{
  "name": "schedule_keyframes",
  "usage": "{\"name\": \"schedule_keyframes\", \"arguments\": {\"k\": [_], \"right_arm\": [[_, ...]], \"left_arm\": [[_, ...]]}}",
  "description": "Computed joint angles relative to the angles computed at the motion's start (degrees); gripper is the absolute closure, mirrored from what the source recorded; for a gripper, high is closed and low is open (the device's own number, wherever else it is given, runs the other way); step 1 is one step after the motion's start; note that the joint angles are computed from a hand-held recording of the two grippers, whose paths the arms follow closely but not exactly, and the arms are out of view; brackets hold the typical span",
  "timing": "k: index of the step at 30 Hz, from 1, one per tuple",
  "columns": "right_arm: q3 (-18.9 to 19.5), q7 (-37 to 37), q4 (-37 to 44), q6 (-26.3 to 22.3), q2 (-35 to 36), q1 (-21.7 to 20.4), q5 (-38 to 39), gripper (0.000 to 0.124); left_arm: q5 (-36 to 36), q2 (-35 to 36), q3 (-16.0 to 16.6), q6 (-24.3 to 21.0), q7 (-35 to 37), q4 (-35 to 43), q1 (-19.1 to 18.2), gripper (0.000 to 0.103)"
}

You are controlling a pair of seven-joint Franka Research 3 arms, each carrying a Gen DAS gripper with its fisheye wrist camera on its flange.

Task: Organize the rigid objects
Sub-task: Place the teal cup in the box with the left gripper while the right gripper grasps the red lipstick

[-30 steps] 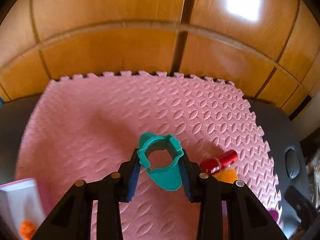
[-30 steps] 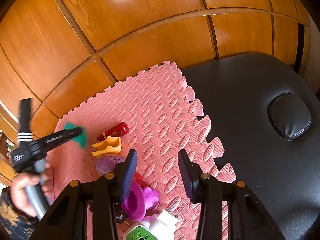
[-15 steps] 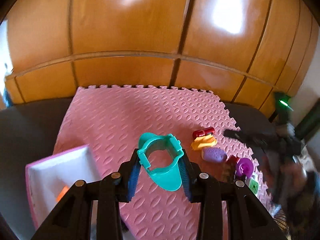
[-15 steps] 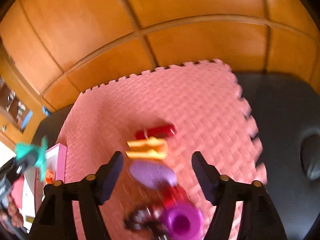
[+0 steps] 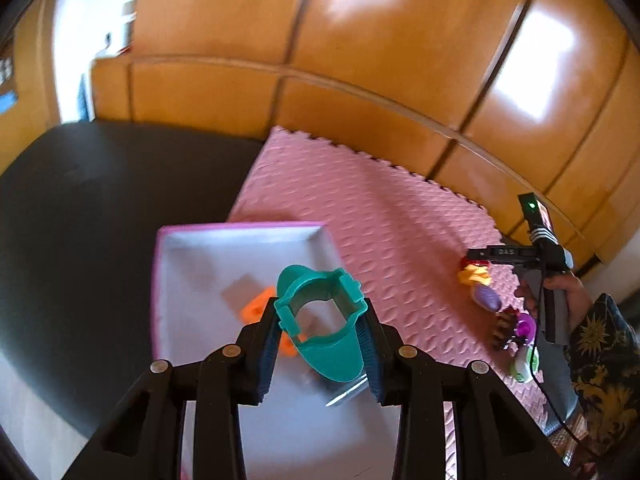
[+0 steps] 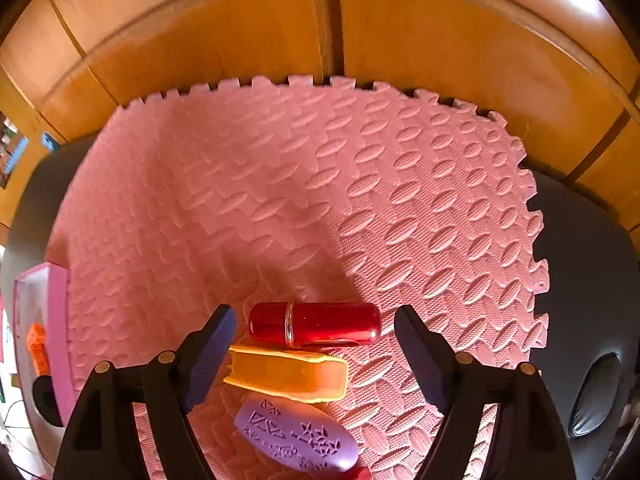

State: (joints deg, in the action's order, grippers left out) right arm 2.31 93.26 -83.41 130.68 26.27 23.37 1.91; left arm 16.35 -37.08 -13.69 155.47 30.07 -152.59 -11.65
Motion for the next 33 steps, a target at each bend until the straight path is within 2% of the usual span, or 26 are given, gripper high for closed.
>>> {"name": "schedule_keyframes", "arguments": {"k": [5, 6, 9, 12, 15, 18, 20, 23, 25, 28, 33], "right_arm": [[-0.17, 1.85, 3.75, -2.61, 3.53, 0.43, -0.10, 0.042], [-0.15, 1.90, 4.01, -2.96, 3.93, 0.59, -0.12, 0.045], [-0.39, 2.25, 3.13, -1.26, 3.79, 1.61, -1.52, 0.049], [-1.12, 3.22, 1.02, 2.23, 2.49, 3.40, -4.43, 0.049], [-0.95, 3.98, -2.81, 8.33, -0.57, 4.71, -6.43, 0.048], [1.24, 1.20, -6.53, 13.10, -3.88, 4.48, -4.81, 0.048], [3.77, -3.50, -10.00, 15.95, -6.53, 3.75, -1.53, 0.048], [6.43, -9.92, -16.27, 18.70, -10.59, 3.86, 2.72, 0.048], [6.75, -11.42, -19.90, 19.68, -12.63, 5.18, 2.79, 0.048], [5.87, -10.44, -25.41, 22.10, -15.11, 6.92, -0.12, 0.048], [5.39, -8.40, -32.16, 23.89, -17.30, 7.03, -2.35, 0.048]], "left_arm": [[-0.93, -3.09, 0.31, -0.61, -1.42, -3.30, -0.17, 0.066], [-0.88, -3.56, 0.10, -0.75, -1.80, -3.71, -0.09, 0.066], [-0.62, -4.75, -0.24, -1.28, -2.59, -4.60, 0.07, 0.066], [-0.46, -6.96, -0.47, -2.56, -3.57, -5.94, -0.01, 0.066], [-0.90, -9.28, -0.37, -4.15, -4.68, -7.56, -0.53, 0.066], [-1.48, -12.09, -0.37, -5.94, -5.82, -9.64, -1.42, 0.066], [-1.89, -13.65, -0.38, -7.22, -6.38, -10.88, -2.23, 0.066], [-2.20, -14.95, -0.18, -7.79, -6.48, -12.38, -3.41, 0.066], [-2.11, -14.81, -0.23, -8.11, -6.32, -12.51, -3.73, 0.066], [-1.17, -14.06, -0.46, -7.01, -5.53, -12.34, -3.65, 0.066], [2.13, -8.86, -1.30, -4.75, -4.30, -9.81, -0.36, 0.066]]}}
